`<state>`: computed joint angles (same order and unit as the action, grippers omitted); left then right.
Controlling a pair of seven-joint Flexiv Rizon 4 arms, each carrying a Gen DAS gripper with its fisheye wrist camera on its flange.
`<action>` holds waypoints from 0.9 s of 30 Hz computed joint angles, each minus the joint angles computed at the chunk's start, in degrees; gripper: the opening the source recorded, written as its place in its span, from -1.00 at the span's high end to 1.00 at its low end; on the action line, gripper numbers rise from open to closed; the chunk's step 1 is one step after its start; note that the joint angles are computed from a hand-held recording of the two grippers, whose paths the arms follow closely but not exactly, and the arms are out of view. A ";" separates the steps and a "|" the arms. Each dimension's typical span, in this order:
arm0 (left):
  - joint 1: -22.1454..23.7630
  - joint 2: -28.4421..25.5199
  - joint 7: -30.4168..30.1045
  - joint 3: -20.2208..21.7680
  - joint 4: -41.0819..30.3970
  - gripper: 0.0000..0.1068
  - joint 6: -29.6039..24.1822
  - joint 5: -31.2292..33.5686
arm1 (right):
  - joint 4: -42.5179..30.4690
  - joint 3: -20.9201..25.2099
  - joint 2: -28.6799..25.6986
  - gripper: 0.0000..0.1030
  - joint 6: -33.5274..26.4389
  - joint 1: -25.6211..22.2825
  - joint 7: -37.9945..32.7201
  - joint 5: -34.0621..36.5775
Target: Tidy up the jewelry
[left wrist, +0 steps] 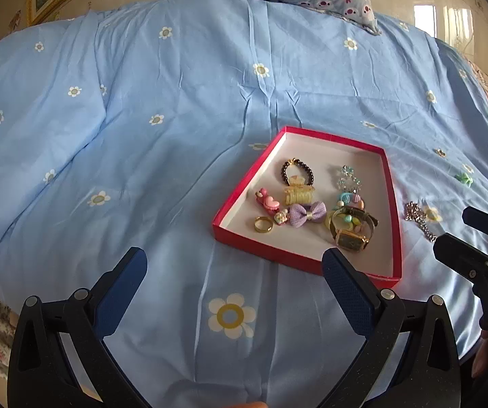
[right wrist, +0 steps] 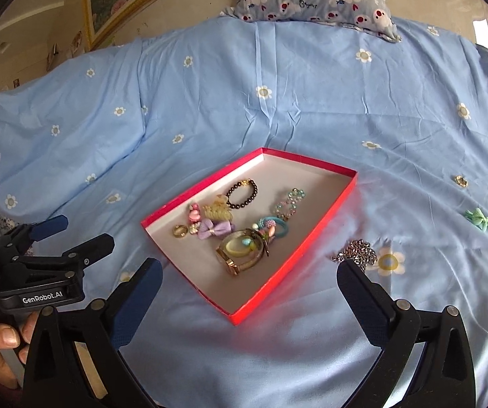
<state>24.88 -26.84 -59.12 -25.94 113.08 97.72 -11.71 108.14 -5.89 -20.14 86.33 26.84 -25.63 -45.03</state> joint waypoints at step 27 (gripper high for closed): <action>-0.51 -0.48 0.47 0.33 0.13 -0.93 0.73 1.10 | 0.82 -1.86 -0.07 -1.00 0.28 0.62 4.73 -5.81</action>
